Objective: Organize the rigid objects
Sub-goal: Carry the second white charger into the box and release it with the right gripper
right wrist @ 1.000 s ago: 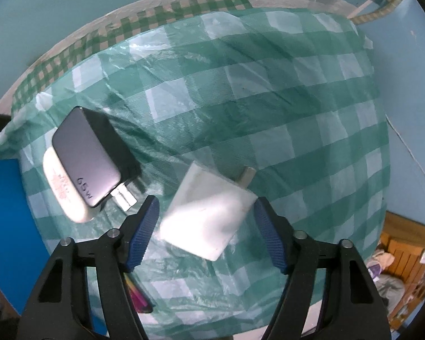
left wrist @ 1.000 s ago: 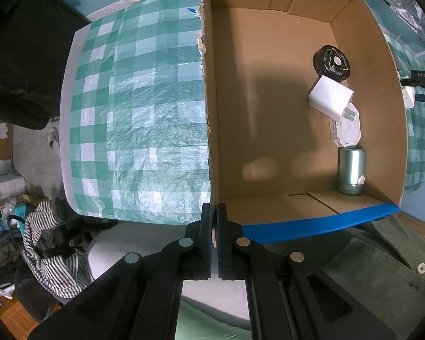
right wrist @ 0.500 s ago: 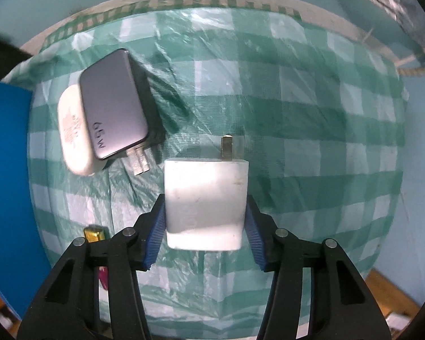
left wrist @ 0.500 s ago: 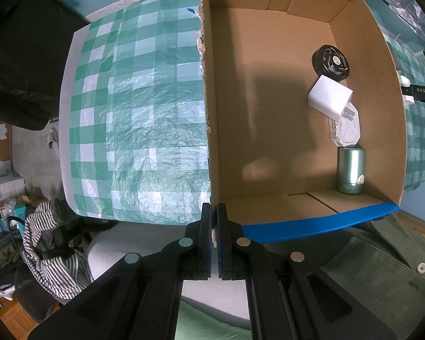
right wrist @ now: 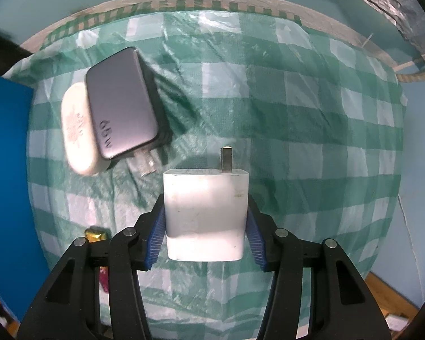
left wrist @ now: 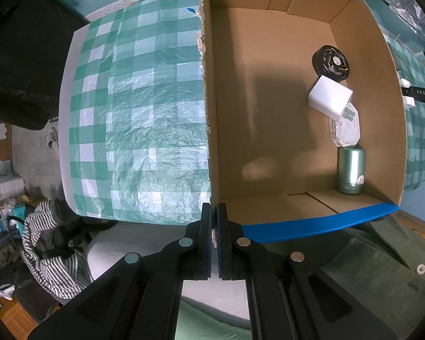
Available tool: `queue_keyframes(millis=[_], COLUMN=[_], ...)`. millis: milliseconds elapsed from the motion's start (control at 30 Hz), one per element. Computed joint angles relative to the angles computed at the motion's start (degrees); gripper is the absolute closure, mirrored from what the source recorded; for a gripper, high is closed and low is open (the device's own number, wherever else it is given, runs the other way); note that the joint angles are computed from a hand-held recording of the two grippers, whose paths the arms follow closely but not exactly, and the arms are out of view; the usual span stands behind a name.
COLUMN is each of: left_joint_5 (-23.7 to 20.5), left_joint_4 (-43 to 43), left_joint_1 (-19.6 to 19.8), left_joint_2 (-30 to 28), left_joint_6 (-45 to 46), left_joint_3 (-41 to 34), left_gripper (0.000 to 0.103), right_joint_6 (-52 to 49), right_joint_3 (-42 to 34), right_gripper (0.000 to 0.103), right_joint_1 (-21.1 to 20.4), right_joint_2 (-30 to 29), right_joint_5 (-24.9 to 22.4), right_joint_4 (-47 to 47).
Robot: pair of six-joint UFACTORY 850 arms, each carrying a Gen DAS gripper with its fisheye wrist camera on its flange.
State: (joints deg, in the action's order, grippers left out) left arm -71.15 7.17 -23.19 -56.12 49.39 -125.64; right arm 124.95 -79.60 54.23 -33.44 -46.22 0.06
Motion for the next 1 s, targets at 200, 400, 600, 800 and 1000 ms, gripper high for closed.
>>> queue_keyframes(millis=[200, 400, 600, 800, 1000], left_joint_5=[0.26, 0.25, 0.43, 0.41, 0.39], left_joint_4=[0.17, 0.16, 0.11, 0.12, 0.11], left_joint_1=[-0.03, -0.02, -0.03, -0.02, -0.01], left_joint_2=[0.07, 0.09, 0.20, 0.17, 0.16], left_joint_6=[0.23, 0.26, 0.47, 0.47, 0.47], left_joint_3=[0.22, 0.23, 0.47, 0.41, 0.39], left_gripper=[0.100, 0.100, 0.100, 0.100, 0.100], right_joint_6=[1.89, 1.95, -0.27, -3.72, -7.88], right_joint_3=[-2.84, -7.27, -12.03, -18.61, -24.93], right_gripper=[0.051, 0.051, 0.051, 0.051, 0.051], right_joint_1=[0.97, 1.23, 0.68, 0.02, -0.89], right_joint_2=[-0.36, -1.59, -3.08, -5.59, -8.26], right_joint_5=[-2.32, -5.30, -8.10, -12.32, -15.66], right_joint_4=[-2.60, -5.19, -7.55, -9.10, -10.56])
